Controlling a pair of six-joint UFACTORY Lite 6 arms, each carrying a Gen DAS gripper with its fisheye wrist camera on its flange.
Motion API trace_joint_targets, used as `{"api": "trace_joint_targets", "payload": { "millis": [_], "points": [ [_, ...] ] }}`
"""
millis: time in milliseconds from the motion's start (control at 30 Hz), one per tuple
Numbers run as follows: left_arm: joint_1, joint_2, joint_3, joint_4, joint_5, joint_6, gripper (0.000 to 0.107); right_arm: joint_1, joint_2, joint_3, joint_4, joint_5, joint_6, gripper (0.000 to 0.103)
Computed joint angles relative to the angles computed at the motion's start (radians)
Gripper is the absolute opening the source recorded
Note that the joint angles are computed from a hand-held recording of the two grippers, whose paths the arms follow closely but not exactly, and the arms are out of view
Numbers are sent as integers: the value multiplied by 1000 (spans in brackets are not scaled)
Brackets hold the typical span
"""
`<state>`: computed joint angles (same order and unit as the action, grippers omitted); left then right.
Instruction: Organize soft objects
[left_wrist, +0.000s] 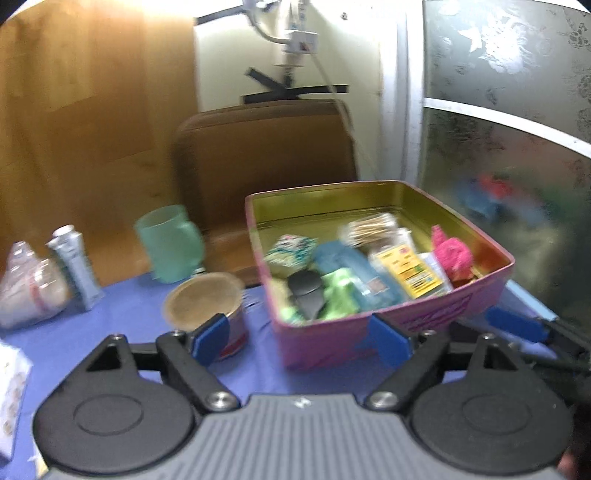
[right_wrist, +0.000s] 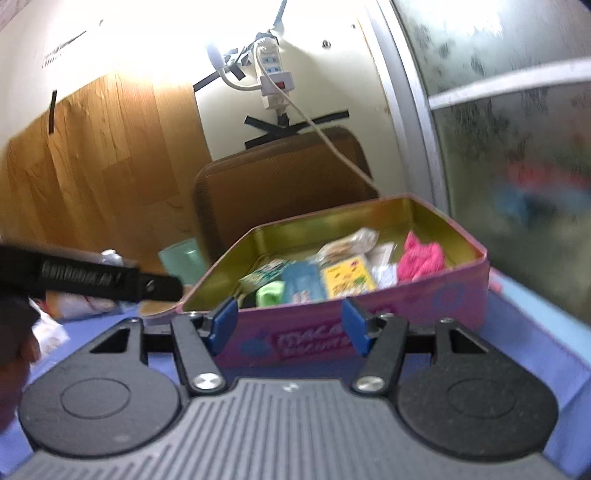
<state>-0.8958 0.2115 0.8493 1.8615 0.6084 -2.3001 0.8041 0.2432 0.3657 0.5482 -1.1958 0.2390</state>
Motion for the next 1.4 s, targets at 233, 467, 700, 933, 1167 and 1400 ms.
{"api": "trace_joint_targets", "payload": {
  "millis": [233,467,700,933,1167,1400],
  "points": [
    [-96,-140,-246,-69,151,-91,103,82,-93,-44,-39,75,190,71],
    [-156,-214,-350,-210,170,-45,103,218,-90,-9,58,108,251,78],
    [-187,-214,-373,-242,183,-52,103,269,-84,19,88,122,244,78],
    [-182,-168,-319,-287,141,46,103,246,-76,12,50,117,296,78],
    [-179,-151,-304,-303,125,66,103,247,-70,8,47,106,311,78],
    [-192,-151,-297,-312,149,69,103,256,-82,-11,72,91,325,78]
  ]
}}
